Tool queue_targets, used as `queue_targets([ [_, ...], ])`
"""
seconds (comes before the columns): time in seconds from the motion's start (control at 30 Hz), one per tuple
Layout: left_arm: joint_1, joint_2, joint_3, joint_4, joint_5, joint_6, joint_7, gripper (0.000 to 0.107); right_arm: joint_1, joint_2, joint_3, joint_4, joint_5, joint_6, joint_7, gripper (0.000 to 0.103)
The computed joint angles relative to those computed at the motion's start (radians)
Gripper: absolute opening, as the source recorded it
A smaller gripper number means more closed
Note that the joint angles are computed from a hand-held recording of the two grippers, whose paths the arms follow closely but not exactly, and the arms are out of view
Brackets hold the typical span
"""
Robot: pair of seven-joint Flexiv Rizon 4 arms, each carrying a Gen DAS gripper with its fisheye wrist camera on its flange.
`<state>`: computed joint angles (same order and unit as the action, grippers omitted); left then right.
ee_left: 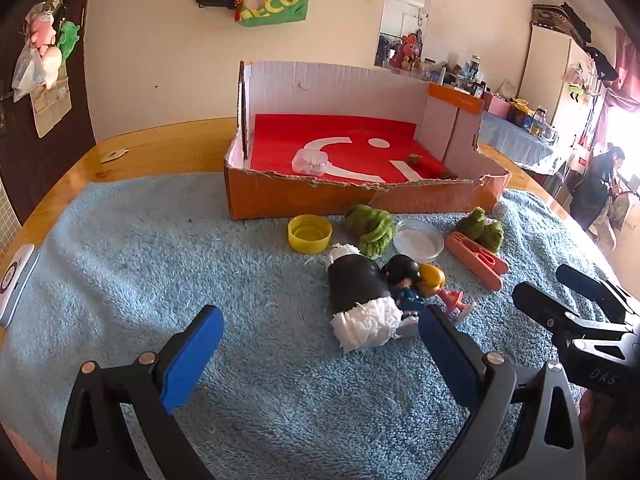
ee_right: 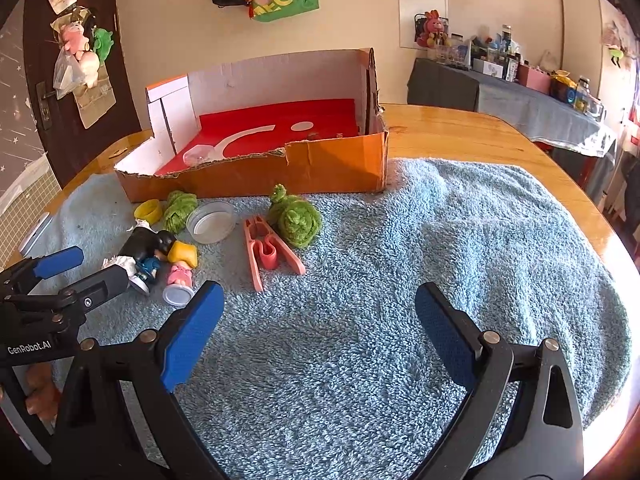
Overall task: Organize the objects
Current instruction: 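Withdraw both tools from the box back toward the towel items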
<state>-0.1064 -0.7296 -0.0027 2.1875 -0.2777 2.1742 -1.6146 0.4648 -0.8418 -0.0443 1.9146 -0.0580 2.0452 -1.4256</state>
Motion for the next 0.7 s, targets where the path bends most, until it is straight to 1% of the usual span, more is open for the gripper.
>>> queue_targets([
  [0.13, -0.009, 0.008, 0.013, -0.010, -0.014, -0.035, 0.017, 0.100, 0.001, 0.000, 0.000, -0.003, -0.002, -0.004, -0.003, 0.098],
  [0.23, -0.029, 0.017, 0.035, -0.024, -0.031, -0.078, 0.056, 0.100, 0.002, -0.001, -0.003, -0.007, -0.005, -0.012, -0.005, 0.098],
  [0.33, -0.081, 0.022, 0.085, -0.045, -0.074, -0.123, 0.113, 0.100, 0.008, 0.000, -0.010, -0.012, -0.004, -0.023, -0.007, 0.098],
  [0.37, -0.086, 0.024, 0.091, -0.049, -0.082, -0.135, 0.126, 0.100, 0.010, 0.001, -0.013, -0.014, -0.005, -0.027, -0.008, 0.098],
  [0.43, -0.071, 0.032, 0.083, -0.053, -0.075, -0.157, 0.142, 0.100, 0.016, 0.004, -0.023, -0.017, -0.003, -0.036, -0.011, 0.098],
  [0.5, -0.079, 0.034, 0.095, -0.064, -0.082, -0.191, 0.167, 0.100, 0.017, 0.007, -0.027, -0.022, -0.006, -0.041, -0.015, 0.098],
  [0.53, -0.065, 0.035, 0.085, -0.069, -0.071, -0.207, 0.176, 0.100, 0.012, 0.009, -0.024, -0.028, -0.013, -0.050, -0.016, 0.098],
  [0.57, -0.034, 0.039, 0.059, -0.069, -0.050, -0.217, 0.175, 0.100, 0.001, 0.011, -0.015, -0.036, -0.028, -0.068, -0.015, 0.098],
  [0.63, 0.006, 0.041, 0.028, -0.078, -0.020, -0.242, 0.174, 0.100, -0.067, 0.012, 0.050, -0.064, -0.089, -0.121, -0.003, 0.098],
  [0.67, 0.007, 0.040, 0.031, -0.084, -0.016, -0.254, 0.176, 0.101, -0.100, 0.008, 0.081, -0.082, -0.118, -0.144, 0.007, 0.098],
  [0.7, 0.002, 0.038, 0.037, -0.089, -0.014, -0.263, 0.177, 0.101, -0.104, 0.004, 0.079, -0.096, -0.139, -0.163, 0.027, 0.098],
])
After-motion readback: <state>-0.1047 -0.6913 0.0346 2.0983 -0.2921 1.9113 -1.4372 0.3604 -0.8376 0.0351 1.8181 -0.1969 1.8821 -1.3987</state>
